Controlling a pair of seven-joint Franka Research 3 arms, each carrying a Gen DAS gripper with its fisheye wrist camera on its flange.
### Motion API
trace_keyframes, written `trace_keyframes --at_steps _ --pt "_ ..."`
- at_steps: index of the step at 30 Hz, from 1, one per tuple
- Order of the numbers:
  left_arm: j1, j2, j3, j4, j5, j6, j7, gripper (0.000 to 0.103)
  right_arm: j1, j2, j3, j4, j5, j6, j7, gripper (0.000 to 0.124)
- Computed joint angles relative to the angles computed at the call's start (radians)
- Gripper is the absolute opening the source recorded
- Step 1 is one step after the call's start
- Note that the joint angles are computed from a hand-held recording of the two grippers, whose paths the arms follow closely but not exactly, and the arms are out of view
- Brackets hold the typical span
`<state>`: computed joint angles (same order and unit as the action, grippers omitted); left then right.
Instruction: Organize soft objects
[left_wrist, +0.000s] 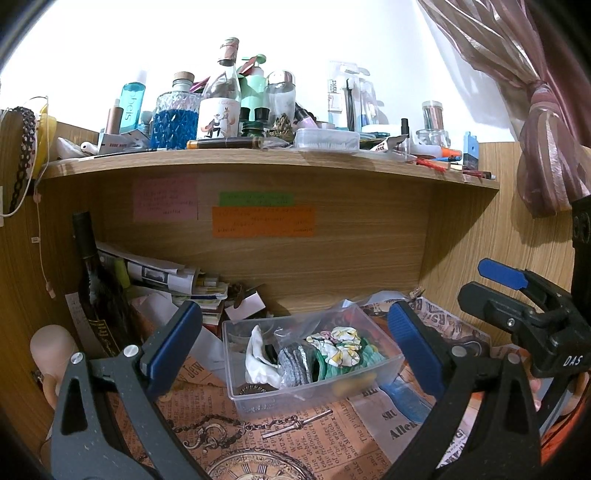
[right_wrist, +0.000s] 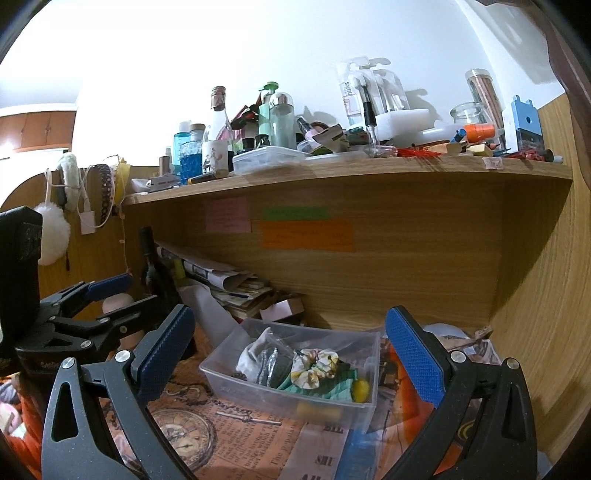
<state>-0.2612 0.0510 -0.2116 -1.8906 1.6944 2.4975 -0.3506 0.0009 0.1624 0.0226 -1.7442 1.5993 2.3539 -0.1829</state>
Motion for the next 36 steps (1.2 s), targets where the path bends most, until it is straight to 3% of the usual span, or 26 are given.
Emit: trace_keyframes --at_steps 36 --pt "-0.001 0.016 0.006 0.020 -0.011 0.027 0.015 0.103 0.001 0.003 0.001 0.000 -0.002 0.004 0.007 0.103"
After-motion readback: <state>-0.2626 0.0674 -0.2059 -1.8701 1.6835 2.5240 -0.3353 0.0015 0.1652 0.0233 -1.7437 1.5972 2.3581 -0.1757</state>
